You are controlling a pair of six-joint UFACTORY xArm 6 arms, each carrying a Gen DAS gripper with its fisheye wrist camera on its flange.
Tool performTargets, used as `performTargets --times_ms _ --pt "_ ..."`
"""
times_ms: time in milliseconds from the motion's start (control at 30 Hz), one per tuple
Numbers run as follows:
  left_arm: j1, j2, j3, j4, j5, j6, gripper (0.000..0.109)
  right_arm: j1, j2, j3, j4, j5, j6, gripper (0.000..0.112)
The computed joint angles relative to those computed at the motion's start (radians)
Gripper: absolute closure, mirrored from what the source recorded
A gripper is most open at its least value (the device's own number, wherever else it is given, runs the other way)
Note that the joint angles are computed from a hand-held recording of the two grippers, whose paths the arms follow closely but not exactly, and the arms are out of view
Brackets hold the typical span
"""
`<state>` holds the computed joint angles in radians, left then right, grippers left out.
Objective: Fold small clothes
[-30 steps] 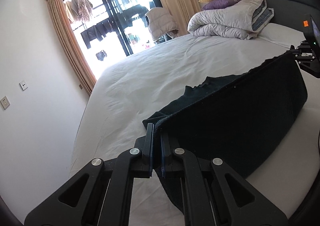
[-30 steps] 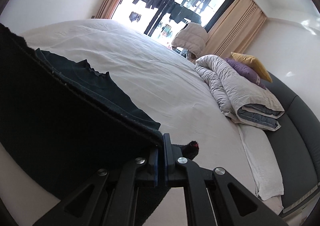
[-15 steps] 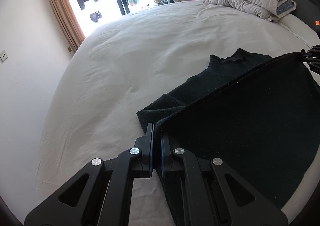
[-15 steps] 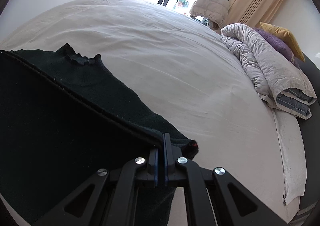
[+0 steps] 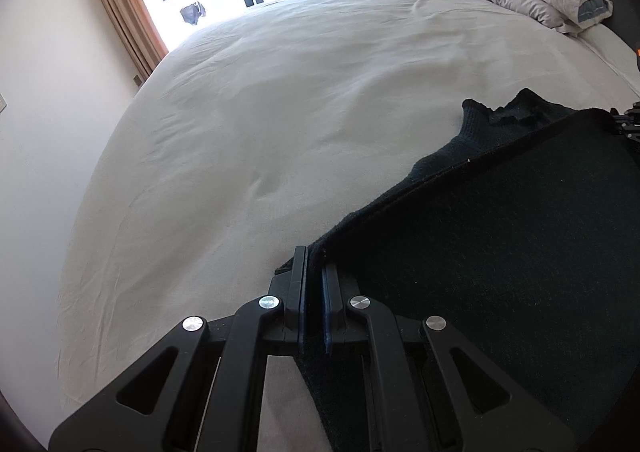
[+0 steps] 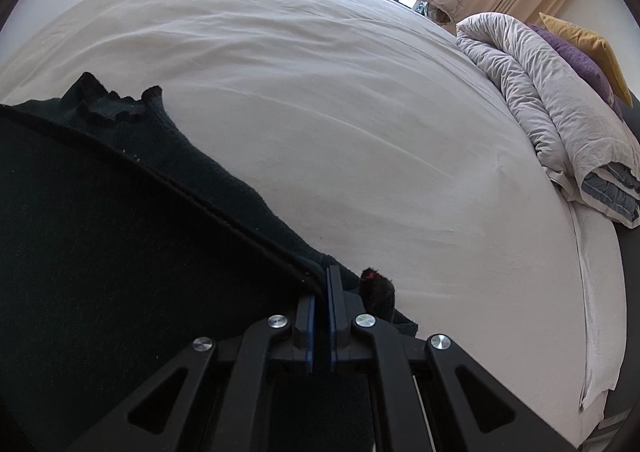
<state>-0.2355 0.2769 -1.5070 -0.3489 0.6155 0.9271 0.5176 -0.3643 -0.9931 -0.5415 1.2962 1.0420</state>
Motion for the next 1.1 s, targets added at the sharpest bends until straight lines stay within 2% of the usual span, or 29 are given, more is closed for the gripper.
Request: performTargets --times_ms 33,100,133,167,200,233,267,300,333,433,500,533,600,667,733,767,833,900,933,1033,1100 --pt "-0.003 0.005 -0.002 0.012 -0.009 -0.007 0.099 0.000 0.002 0.000 -0.004 0.002 0.002 0.106" --pt "-0.008 0.022 -0.016 0.015 -0.020 -0.008 0.098 0.003 0.003 0.000 -0.025 0.018 0.027 0.091" --pt "-0.008 0.028 -0.024 0.011 -0.017 -0.009 0.097 0.006 0.001 -0.001 -0.044 0.038 0.050 0.069" --pt "-0.007 0.030 -0.029 0.002 -0.013 -0.005 0.096 0.005 -0.014 0.010 -0.058 0.044 0.076 0.054" --pt "-0.005 0.029 -0.029 0.000 -0.020 -0.008 0.091 -0.001 -0.029 0.018 -0.066 0.058 0.101 0.045" --pt "-0.004 0.030 -0.023 0.024 -0.055 -0.033 0.077 -0.003 -0.046 0.029 -0.072 0.069 0.132 0.035" --pt "0.000 0.031 -0.021 0.055 -0.085 -0.063 0.065 -0.004 -0.065 0.043 -0.078 0.076 0.159 0.034" --pt "0.006 0.031 -0.017 0.081 -0.119 -0.096 0.038 -0.002 -0.083 0.052 -0.080 0.088 0.184 0.034" --pt "0.013 0.031 -0.010 0.093 -0.165 -0.119 0.033 0.004 -0.099 0.058 -0.084 0.103 0.210 0.035" --pt "0.040 0.031 -0.034 0.101 -0.180 -0.168 0.033 0.067 -0.149 0.060 -0.138 0.176 0.331 0.035" --pt "0.048 -0.009 -0.012 0.029 -0.183 -0.135 0.033 0.123 -0.201 0.069 -0.165 0.174 0.448 0.040" --pt "0.046 -0.044 0.016 -0.027 -0.183 -0.085 0.033 0.149 -0.233 0.085 -0.176 0.131 0.502 0.042" --pt "0.034 -0.122 0.085 -0.118 -0.169 0.009 0.033 0.196 -0.265 0.117 -0.194 0.006 0.583 0.047" --pt "0.016 -0.203 0.166 -0.188 -0.135 0.074 0.033 0.213 -0.267 0.155 -0.201 -0.165 0.614 0.059" --pt "-0.004 -0.261 0.238 -0.197 -0.101 0.084 0.033 0.200 -0.254 0.199 -0.187 -0.340 0.644 0.063" --pt "-0.018 -0.277 0.271 -0.184 -0.101 0.071 0.035 0.192 -0.236 0.211 -0.174 -0.389 0.648 0.068" --pt "-0.041 -0.285 0.328 -0.105 -0.131 -0.004 0.041 0.180 -0.217 0.236 -0.151 -0.430 0.657 0.069" --pt "-0.045 -0.252 0.334 -0.013 -0.115 -0.108 0.043 0.164 -0.253 0.290 -0.157 -0.419 0.693 0.078" --pt "-0.038 -0.247 0.349 -0.011 -0.114 -0.122 0.043 0.160 -0.285 0.323 -0.159 -0.395 0.731 0.086" --pt "-0.026 -0.245 0.350 -0.069 -0.109 -0.096 0.043 0.142 -0.437 0.464 -0.179 -0.400 0.835 0.112" --pt "-0.027 -0.249 0.357 -0.089 -0.123 -0.068 0.043 0.144 -0.516 0.535 -0.232 -0.420 0.895 0.112"
